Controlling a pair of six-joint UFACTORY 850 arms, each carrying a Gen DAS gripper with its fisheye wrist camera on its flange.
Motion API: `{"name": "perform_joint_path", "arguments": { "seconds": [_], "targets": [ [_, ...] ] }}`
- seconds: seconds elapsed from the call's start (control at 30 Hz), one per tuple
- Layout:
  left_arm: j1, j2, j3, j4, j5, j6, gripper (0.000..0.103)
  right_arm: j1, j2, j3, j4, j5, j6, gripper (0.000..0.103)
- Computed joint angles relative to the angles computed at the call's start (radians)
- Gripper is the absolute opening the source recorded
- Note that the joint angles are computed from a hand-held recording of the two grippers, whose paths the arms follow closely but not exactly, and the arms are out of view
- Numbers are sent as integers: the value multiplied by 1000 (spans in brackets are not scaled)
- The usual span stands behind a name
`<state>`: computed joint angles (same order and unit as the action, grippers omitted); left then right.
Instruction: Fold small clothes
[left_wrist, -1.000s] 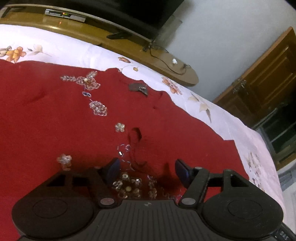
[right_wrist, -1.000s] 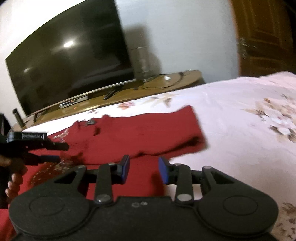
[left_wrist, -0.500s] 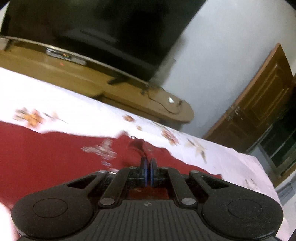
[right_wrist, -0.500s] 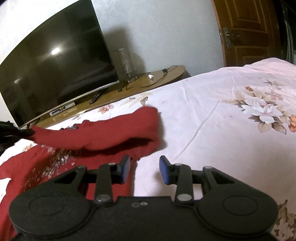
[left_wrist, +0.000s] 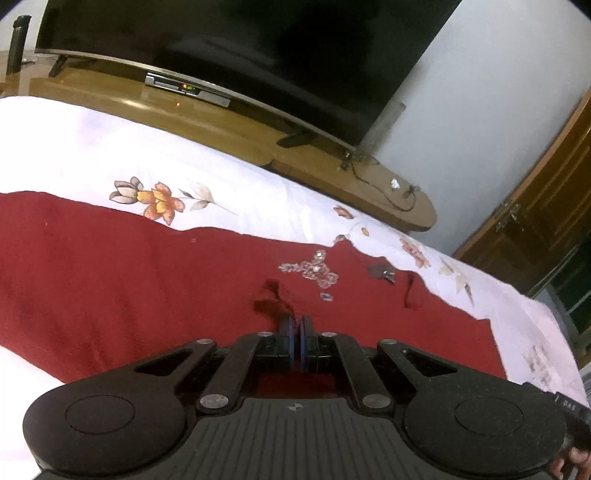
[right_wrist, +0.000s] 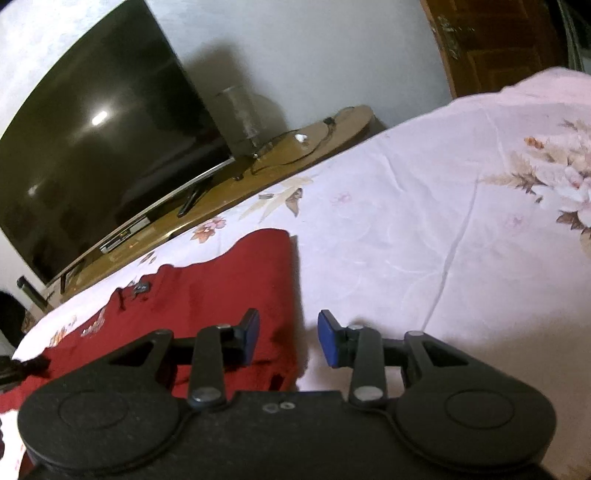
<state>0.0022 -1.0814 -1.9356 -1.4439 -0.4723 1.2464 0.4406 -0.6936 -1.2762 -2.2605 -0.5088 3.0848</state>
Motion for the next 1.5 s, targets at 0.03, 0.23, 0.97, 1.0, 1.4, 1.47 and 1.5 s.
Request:
{"name": "perform_joint_path", "arguments": {
  "seconds": [0.03, 0.23, 0.97, 1.0, 1.4, 1.47, 1.5],
  "targets": [
    [2, -7, -7, 25, 5, -20, 2, -5, -7, -6, -8, 9, 9, 32],
    [-2, -44, -36, 180, 34, -132, 2, -12, -56, -61, 65, 99, -125, 27],
    [-175, -136, -201, 24, 101, 188, 43, -57, -231, -393, 191, 156, -609, 17],
    [-188, -115, -158, -14, 165, 238, 43, -55, -244, -410, 237, 157, -690, 15],
    [-118, 67, 156, -750, 210, 973, 46, -37, -142, -240, 134, 36, -490, 23],
    [-121, 60, 166, -786, 274, 1043, 46, -4, -102, -165, 39, 3, -417, 23],
    [-117, 64, 186, -857, 256, 1123, 46, 8, -97, -149, 42, 14, -433, 23]
  ]
}}
